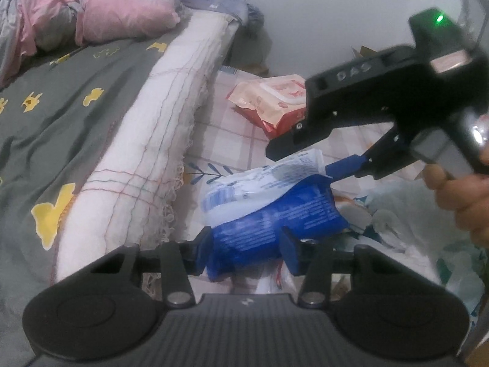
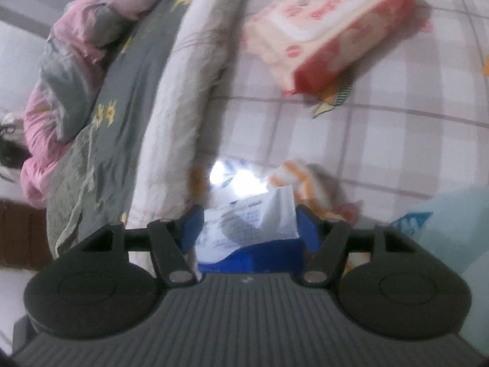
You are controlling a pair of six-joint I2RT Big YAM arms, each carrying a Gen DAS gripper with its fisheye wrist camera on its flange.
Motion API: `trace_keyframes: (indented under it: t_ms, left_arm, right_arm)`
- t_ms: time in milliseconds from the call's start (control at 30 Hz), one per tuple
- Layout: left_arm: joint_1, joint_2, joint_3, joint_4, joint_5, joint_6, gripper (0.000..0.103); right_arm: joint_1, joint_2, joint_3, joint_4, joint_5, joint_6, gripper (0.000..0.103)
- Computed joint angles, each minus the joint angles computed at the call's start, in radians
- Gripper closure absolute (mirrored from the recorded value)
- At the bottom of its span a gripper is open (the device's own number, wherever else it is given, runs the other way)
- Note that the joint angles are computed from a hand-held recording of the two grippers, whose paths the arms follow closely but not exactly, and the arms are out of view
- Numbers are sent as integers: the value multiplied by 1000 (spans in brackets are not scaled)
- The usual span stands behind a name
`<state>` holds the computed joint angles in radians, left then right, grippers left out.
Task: Organize soft objects
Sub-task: 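Grasp the blue wet-wipe pack with the right gripper and lift it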
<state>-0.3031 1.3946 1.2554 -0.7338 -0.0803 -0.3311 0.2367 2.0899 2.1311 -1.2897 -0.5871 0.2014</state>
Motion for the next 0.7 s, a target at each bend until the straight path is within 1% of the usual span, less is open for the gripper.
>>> trace_keyframes:
  t_ms: [67, 133, 233, 367, 467, 600, 700]
  left_arm:
    - [2, -10, -7, 1, 2, -6, 55]
    - [3, -31, -23, 8, -8, 0, 55]
    - [11, -73, -49, 4, -3, 12, 54]
    - [27, -151, -101, -3, 4, 24, 53]
    - [39, -224, -145, -21, 15, 21, 51]
    - [58, -320, -199, -46, 12, 19, 49]
    - [67, -366, -230, -45, 6, 11, 45]
  right_arm:
    - [10, -16, -10, -3, -10, -12, 37]
    - [23, -34, -17, 6, -5, -17, 36]
    - [39, -52, -18, 20, -12, -13, 36]
    - [63, -79, -30, 36, -40, -6, 36]
    - [89, -104, -55, 59, -51, 1, 36]
    - [126, -137, -93, 106, -86, 18, 33]
    - [149, -144, -107, 131, -172, 53, 34]
